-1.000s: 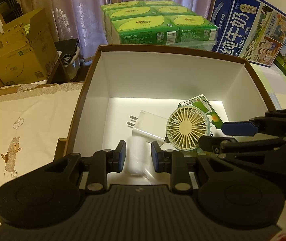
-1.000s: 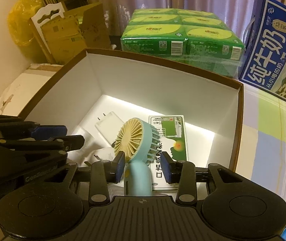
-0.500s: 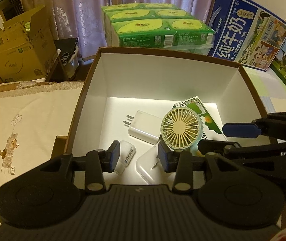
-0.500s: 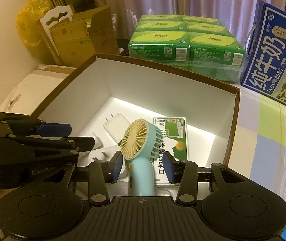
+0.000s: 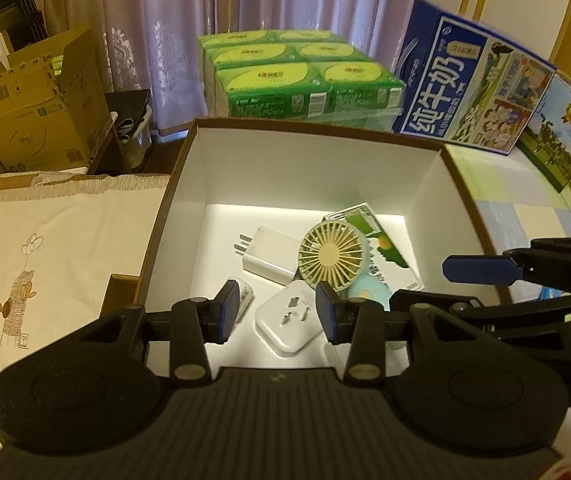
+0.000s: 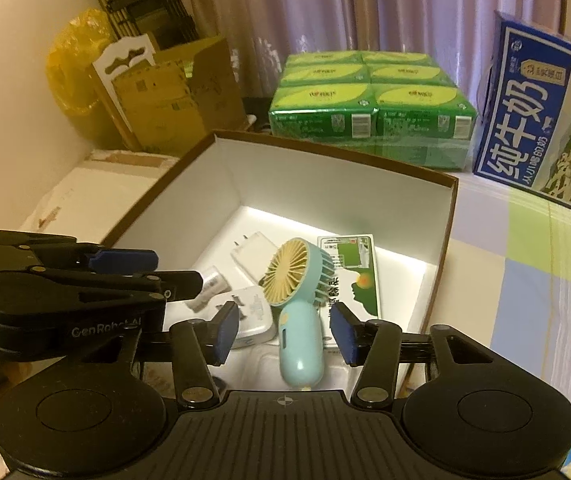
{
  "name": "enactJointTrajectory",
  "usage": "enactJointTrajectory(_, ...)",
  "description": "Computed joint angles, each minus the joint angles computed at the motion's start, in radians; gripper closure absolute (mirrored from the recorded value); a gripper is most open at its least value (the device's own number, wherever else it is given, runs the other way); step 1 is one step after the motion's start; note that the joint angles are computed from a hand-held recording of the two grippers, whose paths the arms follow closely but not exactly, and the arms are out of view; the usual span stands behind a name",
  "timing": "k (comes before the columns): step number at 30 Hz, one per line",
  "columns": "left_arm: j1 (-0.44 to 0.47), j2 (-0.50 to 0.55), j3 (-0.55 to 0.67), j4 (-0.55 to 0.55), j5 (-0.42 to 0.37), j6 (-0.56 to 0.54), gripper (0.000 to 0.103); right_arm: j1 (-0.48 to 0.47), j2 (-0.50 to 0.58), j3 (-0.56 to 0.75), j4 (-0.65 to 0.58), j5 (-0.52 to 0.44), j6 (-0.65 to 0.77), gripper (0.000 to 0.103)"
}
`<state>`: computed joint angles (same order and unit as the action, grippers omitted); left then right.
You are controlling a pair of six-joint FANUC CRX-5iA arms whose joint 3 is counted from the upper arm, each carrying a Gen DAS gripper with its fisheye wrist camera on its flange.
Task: Organize rigid objects
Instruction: 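Open the left tool to drop the bottle while the right tool releases the fan inside, then move both tools back over the table toward the blue tube and white clip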
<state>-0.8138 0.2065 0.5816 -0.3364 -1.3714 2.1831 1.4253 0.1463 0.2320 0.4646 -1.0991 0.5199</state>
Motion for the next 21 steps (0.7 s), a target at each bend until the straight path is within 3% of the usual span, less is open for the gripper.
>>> enactJointTrajectory(21, -0.179, -0.077, 0.056, -0.188, -0.134, 0.145, 0.046, 0.147, -0.157, -0.150, 0.168, -0.004, -0.219, 0.033)
